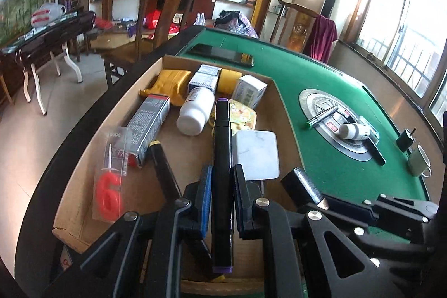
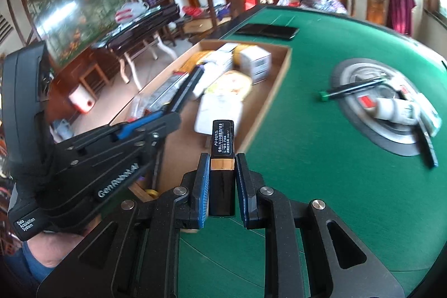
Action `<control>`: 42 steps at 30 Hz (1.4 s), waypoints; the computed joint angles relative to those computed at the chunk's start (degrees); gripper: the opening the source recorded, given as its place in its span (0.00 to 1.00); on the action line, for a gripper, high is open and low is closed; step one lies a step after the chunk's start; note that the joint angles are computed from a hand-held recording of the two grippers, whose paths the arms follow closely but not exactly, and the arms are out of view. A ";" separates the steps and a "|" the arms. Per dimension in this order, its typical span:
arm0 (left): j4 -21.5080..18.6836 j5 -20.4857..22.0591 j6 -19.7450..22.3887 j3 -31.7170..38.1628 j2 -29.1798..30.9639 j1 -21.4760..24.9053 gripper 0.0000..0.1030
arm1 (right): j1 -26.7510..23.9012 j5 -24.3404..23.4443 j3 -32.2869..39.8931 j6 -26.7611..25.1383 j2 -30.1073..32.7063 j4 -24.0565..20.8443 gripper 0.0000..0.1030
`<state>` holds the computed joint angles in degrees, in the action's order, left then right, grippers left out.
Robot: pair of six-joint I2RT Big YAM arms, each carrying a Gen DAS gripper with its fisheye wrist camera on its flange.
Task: Organize objects
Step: 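Carry the marker and battery into the cardboard tray and open both tools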
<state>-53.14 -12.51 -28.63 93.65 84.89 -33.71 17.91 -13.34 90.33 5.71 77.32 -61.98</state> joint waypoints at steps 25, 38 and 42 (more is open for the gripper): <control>-1.11 7.66 -4.75 -1.35 -0.21 4.44 0.14 | 5.86 6.42 2.16 -5.13 5.14 -1.35 0.17; -0.21 9.98 -4.18 0.18 -0.64 2.73 0.14 | -0.08 -0.86 -0.23 -2.76 0.27 2.04 0.18; -1.22 9.15 -0.84 3.17 0.73 0.32 0.14 | -6.05 -3.45 -1.02 -1.74 -1.25 3.11 0.18</control>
<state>-54.36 -3.36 -29.47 96.81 85.62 -33.39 11.86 -16.79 89.31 3.98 76.07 -58.88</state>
